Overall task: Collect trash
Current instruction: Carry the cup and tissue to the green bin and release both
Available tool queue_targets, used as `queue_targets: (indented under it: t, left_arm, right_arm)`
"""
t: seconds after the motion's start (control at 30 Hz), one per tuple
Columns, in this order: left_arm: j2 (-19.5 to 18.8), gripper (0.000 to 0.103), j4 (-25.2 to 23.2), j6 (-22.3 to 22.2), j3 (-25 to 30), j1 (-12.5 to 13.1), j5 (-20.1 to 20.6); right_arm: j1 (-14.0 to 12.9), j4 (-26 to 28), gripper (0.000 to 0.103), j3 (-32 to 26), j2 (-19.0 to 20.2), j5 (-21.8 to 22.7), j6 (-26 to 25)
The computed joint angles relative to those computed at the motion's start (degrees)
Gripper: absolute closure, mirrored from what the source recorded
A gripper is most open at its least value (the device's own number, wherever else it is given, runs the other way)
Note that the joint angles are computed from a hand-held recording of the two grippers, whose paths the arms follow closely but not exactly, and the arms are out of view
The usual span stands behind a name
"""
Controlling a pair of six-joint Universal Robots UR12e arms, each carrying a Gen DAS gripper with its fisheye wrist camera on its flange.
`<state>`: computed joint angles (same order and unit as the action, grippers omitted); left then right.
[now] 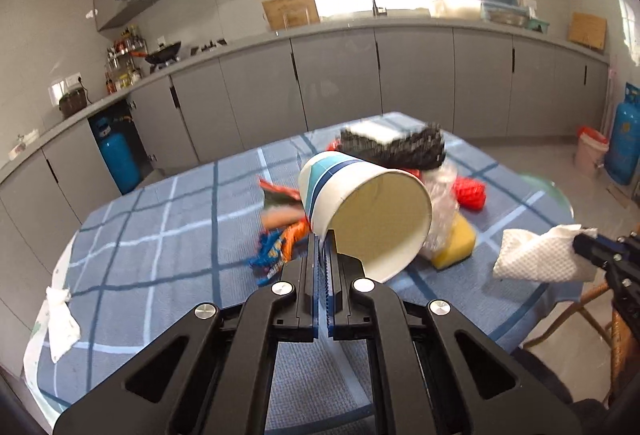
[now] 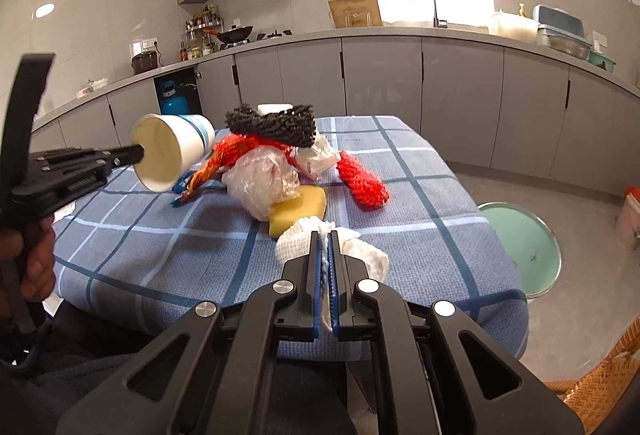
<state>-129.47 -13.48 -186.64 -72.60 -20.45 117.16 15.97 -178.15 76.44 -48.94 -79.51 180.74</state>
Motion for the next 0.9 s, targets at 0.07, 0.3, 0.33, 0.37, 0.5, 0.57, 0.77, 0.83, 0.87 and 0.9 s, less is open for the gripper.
queue_targets:
  t: [0.07, 0.3, 0.33, 0.37, 0.5, 0.57, 0.77, 0.83, 0.87, 0.9]
  left_arm:
    - [-0.06, 0.099, 1.57, 1.14, 0.81, -0.42, 0.56]
    - [-2.75, 0.099, 2.11, 4.94, 7.05, -1.15, 0.60]
    - [-3.27, 0.099, 2.35, 5.60, 8.13, -1.24, 0.19]
    - [-3.83, 0.099, 2.45, 6.28, 9.30, -1.32, -0.45]
    - [-6.03, 0.099, 1.21, 8.07, 13.66, -1.57, -3.05]
    - [-7.55, 0.099, -0.45, 8.76, 16.55, -1.69, -4.86]
    - [-11.97, 0.099, -5.56, 10.38, 24.84, -2.19, -9.69]
    - [-13.72, 0.099, -7.88, 10.98, 28.10, -2.39, -11.17]
    - [-14.91, 0.099, -9.30, 11.47, 30.27, -2.51, -11.98]
    - [-15.47, 0.099, -10.01, 11.81, 31.26, -2.54, -12.58]
  right_arm:
    - [-0.15, -0.69, 0.098, -0.33, -0.05, -0.18, 0.12]
    - [-0.92, -1.52, 0.098, -2.61, 0.57, -2.32, 0.61]
    - [-1.05, -1.56, 0.098, -2.89, 0.62, -2.66, 0.66]
    - [-1.24, -1.64, 0.098, -3.35, 0.77, -3.33, 0.71]
    - [-1.95, -1.28, 0.098, -4.87, 1.50, -5.15, 1.55]
    - [-2.48, -0.44, 0.098, -5.95, 2.03, -6.33, 2.37]
    - [-4.12, 1.08, 0.098, -8.67, 3.62, -8.88, 3.87]
    - [-4.67, 1.57, 0.098, -9.53, 4.22, -9.71, 4.79]
    - [-4.92, 1.77, 0.098, -9.80, 4.42, -9.96, 5.09]
    - [-5.18, 2.07, 0.098, -10.17, 4.69, -10.34, 5.45]
